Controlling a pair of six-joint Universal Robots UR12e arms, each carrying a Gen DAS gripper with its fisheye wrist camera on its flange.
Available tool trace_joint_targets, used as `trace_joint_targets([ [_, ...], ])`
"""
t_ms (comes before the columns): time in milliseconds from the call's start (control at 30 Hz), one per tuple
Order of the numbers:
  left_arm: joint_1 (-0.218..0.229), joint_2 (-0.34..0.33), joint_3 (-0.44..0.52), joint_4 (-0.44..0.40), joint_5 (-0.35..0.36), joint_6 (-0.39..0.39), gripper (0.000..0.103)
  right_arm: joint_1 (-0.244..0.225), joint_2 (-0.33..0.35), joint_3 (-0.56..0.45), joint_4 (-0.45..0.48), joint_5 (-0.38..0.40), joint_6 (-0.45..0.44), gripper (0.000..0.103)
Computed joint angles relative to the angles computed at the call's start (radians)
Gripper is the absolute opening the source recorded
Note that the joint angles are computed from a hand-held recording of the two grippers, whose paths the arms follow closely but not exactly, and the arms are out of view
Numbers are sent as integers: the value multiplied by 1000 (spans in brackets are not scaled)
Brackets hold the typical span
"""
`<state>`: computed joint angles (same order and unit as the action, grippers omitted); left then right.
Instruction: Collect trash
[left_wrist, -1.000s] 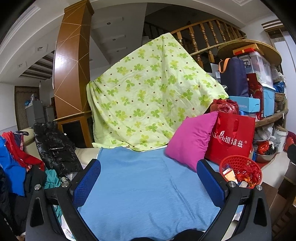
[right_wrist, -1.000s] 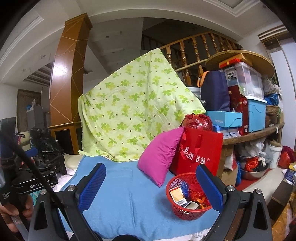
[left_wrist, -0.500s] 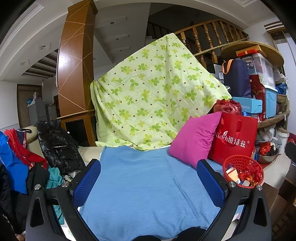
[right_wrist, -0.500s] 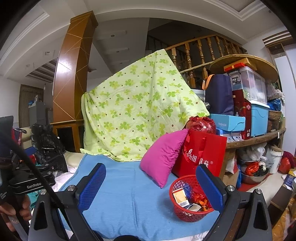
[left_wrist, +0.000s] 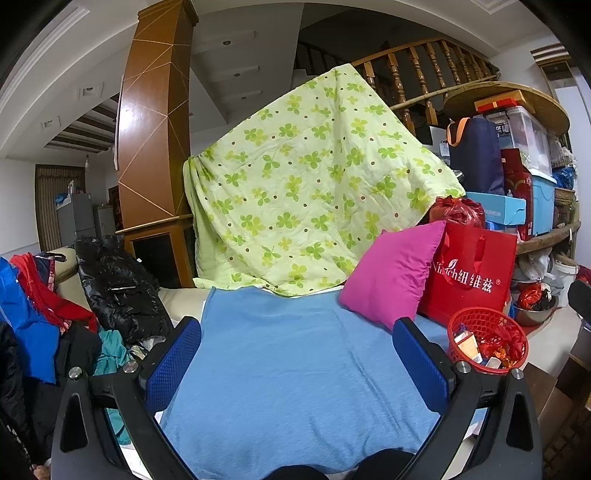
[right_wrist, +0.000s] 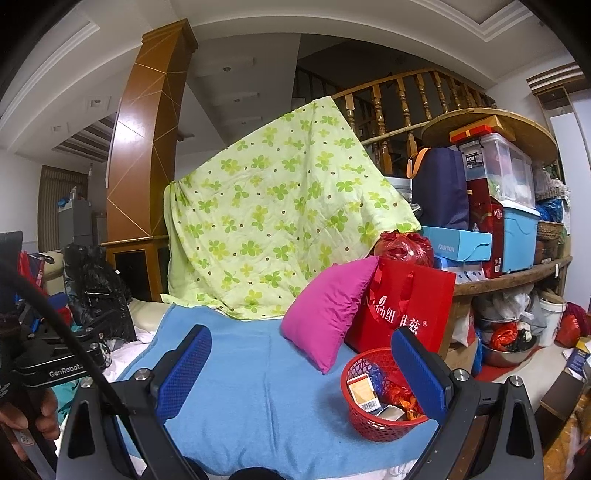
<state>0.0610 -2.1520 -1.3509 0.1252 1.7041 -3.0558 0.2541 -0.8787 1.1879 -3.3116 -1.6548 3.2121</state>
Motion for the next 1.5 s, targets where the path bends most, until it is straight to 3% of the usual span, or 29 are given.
trace_joint_targets([
  [1500,-10,11,-18,-16,3,11,103,-12,1,-3,12,-2,-14,99],
])
